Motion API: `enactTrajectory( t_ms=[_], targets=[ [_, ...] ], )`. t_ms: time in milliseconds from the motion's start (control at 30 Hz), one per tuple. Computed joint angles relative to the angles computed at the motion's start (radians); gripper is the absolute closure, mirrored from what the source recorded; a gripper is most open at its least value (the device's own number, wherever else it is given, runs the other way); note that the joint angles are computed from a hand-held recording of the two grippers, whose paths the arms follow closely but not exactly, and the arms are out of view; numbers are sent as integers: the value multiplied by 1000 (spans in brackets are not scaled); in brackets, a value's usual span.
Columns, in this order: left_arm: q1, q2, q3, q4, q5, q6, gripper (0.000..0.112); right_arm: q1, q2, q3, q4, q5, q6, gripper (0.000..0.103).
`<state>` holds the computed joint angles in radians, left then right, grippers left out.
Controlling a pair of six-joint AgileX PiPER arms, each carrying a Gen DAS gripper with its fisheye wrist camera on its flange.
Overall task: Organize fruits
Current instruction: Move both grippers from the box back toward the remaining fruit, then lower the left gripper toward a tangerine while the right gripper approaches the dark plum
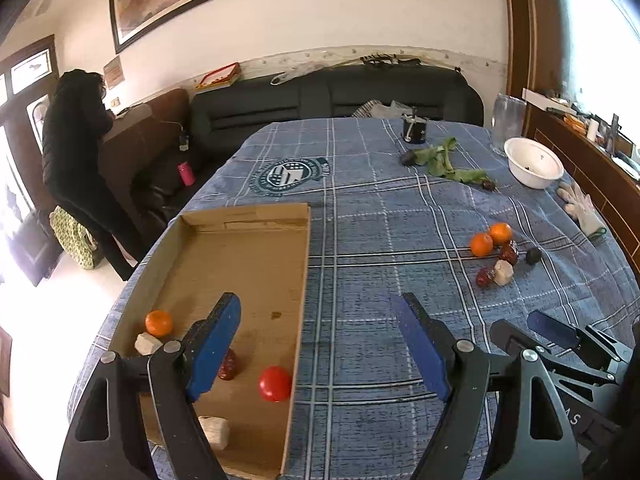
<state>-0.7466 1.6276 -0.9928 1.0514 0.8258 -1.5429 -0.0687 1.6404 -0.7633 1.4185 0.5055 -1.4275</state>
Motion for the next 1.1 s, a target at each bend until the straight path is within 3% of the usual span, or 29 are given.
enactTrajectory(
  t_ms=[367, 633, 900, 1000, 1100],
  targets=[
    [28, 50, -25, -27, -46, 22, 33, -27, 42, -15, -32, 4, 22, 39],
    [127, 35, 28, -85, -214, 50, 33, -80, 43, -63, -121, -40, 59, 37],
    [185, 91, 20, -207, -406, 159, 33, -151, 159, -265, -434, -75, 342, 37],
    [185, 113, 2, -238, -423, 198, 33, -147, 222, -336, -497, -107, 420, 37],
    [205, 140, -44, -331, -440, 307, 33, -157, 302, -440, -567, -68, 523, 47]
  ],
)
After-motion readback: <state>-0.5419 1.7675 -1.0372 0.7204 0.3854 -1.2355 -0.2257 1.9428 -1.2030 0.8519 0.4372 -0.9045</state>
